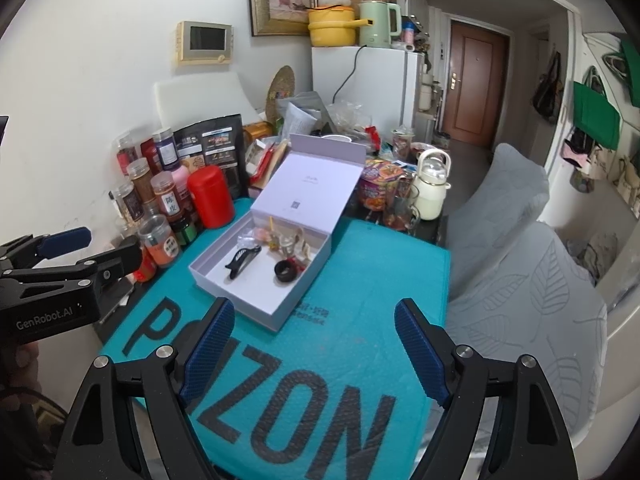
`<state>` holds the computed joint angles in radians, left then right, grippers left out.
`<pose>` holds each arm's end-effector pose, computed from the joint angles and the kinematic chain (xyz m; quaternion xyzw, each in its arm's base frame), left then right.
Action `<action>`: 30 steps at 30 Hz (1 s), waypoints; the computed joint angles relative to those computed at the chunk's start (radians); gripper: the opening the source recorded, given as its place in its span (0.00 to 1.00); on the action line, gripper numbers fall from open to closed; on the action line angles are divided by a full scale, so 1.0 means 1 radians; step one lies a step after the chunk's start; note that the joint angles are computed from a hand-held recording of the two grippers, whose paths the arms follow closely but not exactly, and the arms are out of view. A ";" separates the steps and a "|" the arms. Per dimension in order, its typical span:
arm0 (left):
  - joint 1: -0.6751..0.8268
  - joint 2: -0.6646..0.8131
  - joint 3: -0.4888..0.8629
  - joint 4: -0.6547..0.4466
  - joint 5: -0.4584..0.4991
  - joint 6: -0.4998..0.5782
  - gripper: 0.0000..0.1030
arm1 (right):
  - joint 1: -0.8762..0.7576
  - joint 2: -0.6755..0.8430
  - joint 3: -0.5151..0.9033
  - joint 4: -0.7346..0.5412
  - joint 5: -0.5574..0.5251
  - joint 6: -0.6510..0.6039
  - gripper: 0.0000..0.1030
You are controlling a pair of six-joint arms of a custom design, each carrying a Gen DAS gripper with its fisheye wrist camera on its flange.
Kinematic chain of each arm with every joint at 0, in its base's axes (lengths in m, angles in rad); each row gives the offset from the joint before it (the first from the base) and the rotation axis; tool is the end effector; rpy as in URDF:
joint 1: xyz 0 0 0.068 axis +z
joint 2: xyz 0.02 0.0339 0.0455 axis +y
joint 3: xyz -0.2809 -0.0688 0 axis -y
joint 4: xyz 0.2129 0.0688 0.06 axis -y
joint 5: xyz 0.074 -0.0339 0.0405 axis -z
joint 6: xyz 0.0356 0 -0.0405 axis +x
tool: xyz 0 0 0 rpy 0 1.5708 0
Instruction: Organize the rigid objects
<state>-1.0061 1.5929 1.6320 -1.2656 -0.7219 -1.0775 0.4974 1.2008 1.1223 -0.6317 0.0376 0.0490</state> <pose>0.1647 -0.2160 0.3678 -0.0934 0.9190 0.0372 0.3813 0.1926 0.1031 0.3471 -0.1944 0.8877 0.0961 0.4062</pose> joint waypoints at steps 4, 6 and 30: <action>-0.001 0.001 0.000 0.001 0.001 -0.001 0.80 | 0.005 0.001 0.002 -0.001 0.006 0.005 0.81; -0.001 0.001 0.001 0.000 0.001 0.000 0.80 | 0.006 0.002 0.003 -0.002 0.006 0.006 0.81; -0.002 0.002 -0.006 0.008 0.011 0.016 0.80 | -0.008 -0.001 -0.017 0.006 0.005 -0.007 0.82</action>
<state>-1.0078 1.5947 1.6261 -1.2575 -0.7108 -1.0617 0.4898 1.1995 1.1053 -0.6254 0.0427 0.0423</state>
